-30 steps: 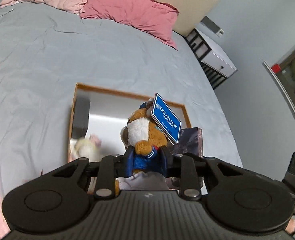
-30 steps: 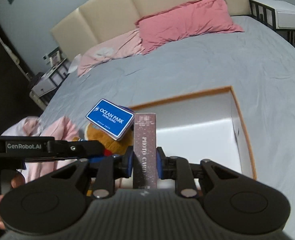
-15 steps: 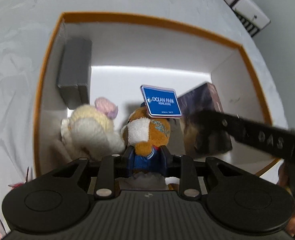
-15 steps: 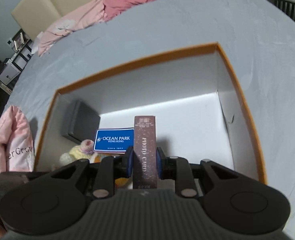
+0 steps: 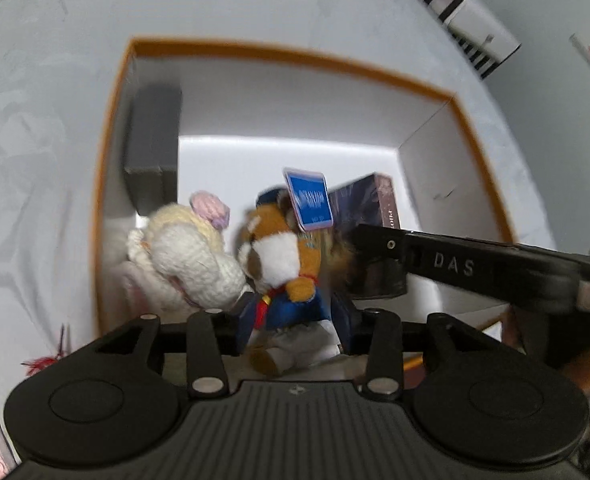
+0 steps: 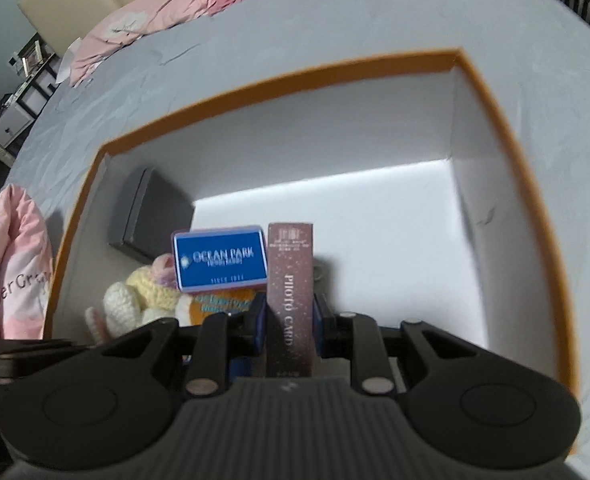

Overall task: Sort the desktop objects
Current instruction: 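Carry the plush and photo card box over the orange box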

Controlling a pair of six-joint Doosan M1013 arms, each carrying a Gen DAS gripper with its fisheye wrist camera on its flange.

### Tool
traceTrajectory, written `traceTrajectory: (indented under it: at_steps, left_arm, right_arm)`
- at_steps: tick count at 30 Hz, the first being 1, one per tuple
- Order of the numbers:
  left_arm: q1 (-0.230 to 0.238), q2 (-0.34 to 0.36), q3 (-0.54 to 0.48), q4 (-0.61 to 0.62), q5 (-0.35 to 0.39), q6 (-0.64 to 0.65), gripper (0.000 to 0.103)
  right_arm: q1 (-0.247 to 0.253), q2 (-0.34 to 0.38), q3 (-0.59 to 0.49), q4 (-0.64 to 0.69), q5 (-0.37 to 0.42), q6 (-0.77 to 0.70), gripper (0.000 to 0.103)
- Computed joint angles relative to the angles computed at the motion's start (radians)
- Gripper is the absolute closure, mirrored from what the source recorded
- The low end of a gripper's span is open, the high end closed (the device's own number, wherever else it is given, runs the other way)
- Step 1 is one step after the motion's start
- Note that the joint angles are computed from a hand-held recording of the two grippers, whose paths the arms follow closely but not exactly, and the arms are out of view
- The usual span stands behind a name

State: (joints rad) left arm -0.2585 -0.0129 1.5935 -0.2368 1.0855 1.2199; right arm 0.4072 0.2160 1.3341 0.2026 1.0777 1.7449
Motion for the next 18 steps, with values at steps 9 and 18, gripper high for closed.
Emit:
traceTrajectory:
  at_steps: [9, 18]
  left_arm:
    - [0.034, -0.077, 0.044, 0.192, -0.159, -0.202, 0.061]
    - [0.073, -0.083, 0.079, 0.193, -0.244, -0.239, 0.065]
  right_arm:
    - [-0.005, 0.027, -0.089, 0.034, -0.045, 0.006, 0.079]
    - [0.063, 0.13, -0.192, 0.008, -0.032, 0.005, 0.079]
